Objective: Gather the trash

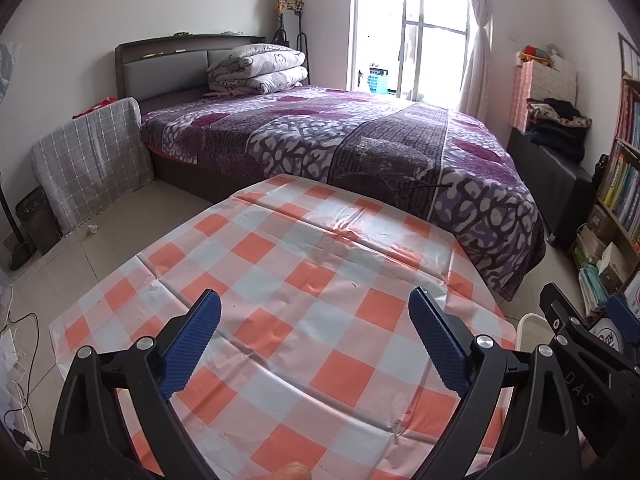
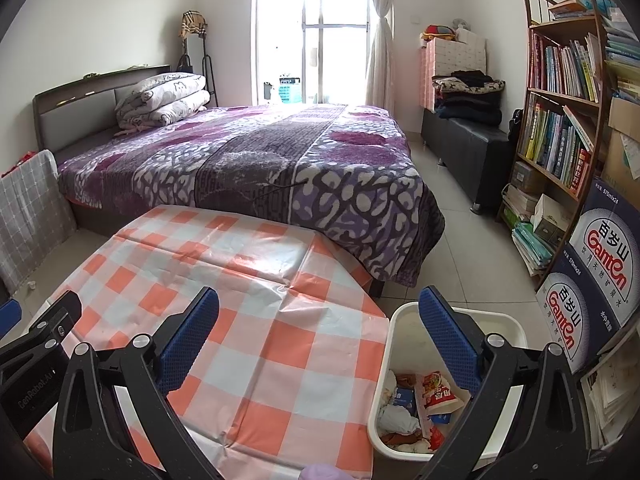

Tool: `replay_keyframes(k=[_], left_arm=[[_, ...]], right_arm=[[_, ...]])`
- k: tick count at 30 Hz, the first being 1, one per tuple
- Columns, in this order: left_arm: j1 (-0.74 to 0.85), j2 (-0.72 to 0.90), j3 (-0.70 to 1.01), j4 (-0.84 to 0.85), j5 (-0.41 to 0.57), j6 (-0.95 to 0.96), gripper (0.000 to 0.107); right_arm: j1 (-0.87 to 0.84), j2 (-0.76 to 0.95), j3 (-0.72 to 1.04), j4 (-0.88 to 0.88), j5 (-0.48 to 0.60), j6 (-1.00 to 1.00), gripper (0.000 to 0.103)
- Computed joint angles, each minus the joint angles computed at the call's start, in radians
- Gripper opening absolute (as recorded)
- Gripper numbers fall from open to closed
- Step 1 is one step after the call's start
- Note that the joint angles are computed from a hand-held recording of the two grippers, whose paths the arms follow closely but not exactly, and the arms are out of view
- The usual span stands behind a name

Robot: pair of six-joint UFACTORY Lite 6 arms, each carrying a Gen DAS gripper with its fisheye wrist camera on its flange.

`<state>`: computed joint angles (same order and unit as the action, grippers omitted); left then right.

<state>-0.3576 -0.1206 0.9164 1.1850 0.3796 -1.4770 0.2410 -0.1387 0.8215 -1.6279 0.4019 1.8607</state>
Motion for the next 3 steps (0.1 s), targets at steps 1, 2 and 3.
replay_keyframes(k=[1,2,3], left_arm=[[0.0,0.0,-0.001,0.003,0.002,-0.007,0.092],[0.0,0.0,-0.002,-0.001,0.0,-0.007,0.092],[0.002,0.0,-0.001,-0.01,-0.002,0.001,0.092]], right_arm=[[-0.003,0.002,0.004,0.004,-0.002,-0.006,0.096],[-0.002,0.001,0.002,0.001,-0.001,-0.002,0.096],[-0.004,0.002,0.004,0.004,-0.003,-0.007,0.096]])
